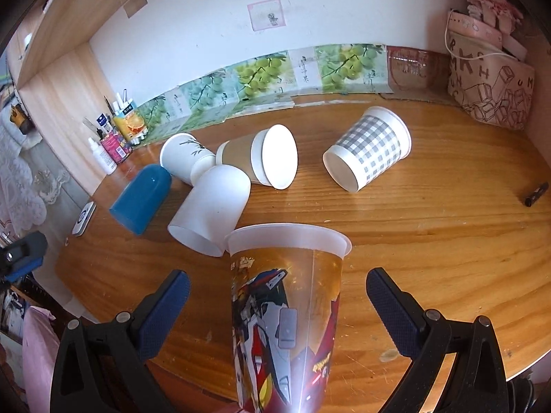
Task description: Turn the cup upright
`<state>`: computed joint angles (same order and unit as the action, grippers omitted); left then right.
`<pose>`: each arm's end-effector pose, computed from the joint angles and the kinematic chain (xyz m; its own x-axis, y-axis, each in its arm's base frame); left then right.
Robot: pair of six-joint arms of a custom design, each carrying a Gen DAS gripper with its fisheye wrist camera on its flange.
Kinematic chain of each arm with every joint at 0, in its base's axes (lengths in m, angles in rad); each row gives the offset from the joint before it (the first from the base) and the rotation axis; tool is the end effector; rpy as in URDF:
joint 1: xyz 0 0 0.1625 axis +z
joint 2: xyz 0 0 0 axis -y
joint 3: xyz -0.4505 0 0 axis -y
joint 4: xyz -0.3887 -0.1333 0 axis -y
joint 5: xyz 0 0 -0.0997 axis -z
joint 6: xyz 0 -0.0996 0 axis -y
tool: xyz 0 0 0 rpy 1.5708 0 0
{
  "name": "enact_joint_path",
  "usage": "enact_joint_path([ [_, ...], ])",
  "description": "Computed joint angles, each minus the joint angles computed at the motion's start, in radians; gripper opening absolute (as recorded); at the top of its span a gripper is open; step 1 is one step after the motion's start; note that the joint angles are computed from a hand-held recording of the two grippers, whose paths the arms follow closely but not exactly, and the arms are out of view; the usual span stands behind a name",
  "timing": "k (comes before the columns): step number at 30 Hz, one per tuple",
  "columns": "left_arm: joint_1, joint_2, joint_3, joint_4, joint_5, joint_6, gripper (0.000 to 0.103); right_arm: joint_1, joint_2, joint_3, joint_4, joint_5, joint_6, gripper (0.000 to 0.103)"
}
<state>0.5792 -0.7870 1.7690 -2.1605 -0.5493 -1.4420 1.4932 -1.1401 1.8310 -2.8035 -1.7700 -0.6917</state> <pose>-0.3878 -0.5144 0.0721 -0.7686 -0.4225 -0.4804 0.0866 0.6753 -0.7325 0.0649 -0.6303 0.2919 -0.7889 -0.4080 0.4595 -0.5672 0.7712 -0.2890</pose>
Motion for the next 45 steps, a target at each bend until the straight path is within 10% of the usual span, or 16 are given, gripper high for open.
enact_joint_path([
  [16,0.053,-0.024,0.006,-0.181,0.025,0.253,0.07,0.021,0.065,-0.04,0.026,-0.125,0.007,0.078],
  [45,0.104,0.036,-0.041,-0.761,0.133,0.887,0.078,0.079,0.107,-0.084,-0.203,-0.149,0.012,0.078],
])
